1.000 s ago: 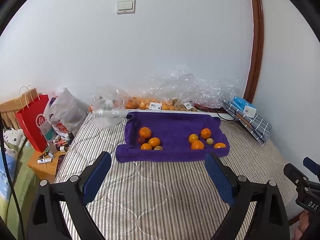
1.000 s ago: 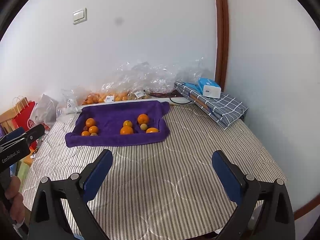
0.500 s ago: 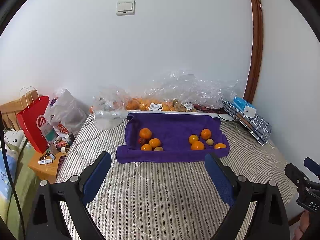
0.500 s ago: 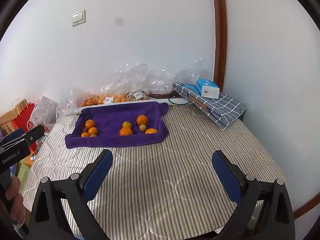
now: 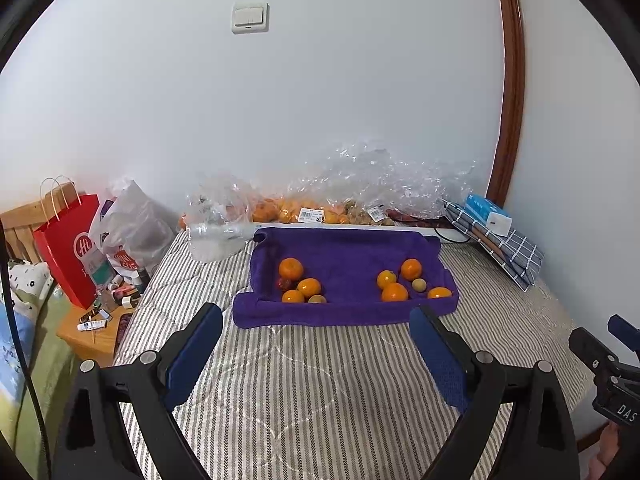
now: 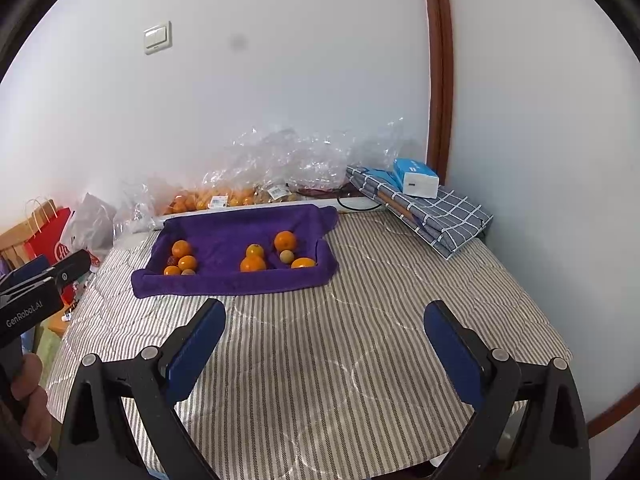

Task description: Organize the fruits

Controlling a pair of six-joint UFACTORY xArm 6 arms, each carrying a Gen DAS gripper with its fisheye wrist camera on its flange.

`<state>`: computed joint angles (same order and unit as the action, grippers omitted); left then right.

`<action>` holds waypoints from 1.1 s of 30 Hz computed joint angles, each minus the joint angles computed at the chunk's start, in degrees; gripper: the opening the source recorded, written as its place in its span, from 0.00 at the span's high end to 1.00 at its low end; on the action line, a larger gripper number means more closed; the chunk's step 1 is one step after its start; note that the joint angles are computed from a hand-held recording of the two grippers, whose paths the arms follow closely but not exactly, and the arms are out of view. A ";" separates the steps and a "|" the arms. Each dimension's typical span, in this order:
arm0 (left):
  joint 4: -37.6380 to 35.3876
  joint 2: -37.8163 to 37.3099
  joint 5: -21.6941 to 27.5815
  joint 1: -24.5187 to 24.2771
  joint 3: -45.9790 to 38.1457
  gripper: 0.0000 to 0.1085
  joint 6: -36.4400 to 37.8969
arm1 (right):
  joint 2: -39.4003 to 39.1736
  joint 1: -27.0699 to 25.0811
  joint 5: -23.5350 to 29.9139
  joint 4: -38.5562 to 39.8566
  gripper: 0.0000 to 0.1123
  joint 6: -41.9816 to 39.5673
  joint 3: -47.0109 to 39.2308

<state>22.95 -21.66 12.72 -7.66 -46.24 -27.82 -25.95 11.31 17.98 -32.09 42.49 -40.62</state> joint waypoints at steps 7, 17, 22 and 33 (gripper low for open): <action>0.27 0.12 0.02 0.01 -0.25 0.13 -0.10 | -0.02 0.10 0.26 -0.64 0.12 0.75 -0.02; 0.07 0.21 -0.14 -0.05 -0.41 0.13 0.30 | 0.00 0.37 0.58 -1.73 0.12 1.77 -0.14; -0.54 0.13 -0.54 0.28 -0.16 0.13 0.77 | -0.27 0.23 0.01 -1.37 0.12 1.65 0.18; -1.88 1.72 -0.98 0.73 -0.94 0.13 2.13 | 1.02 0.04 -1.92 -0.58 0.12 0.64 -0.07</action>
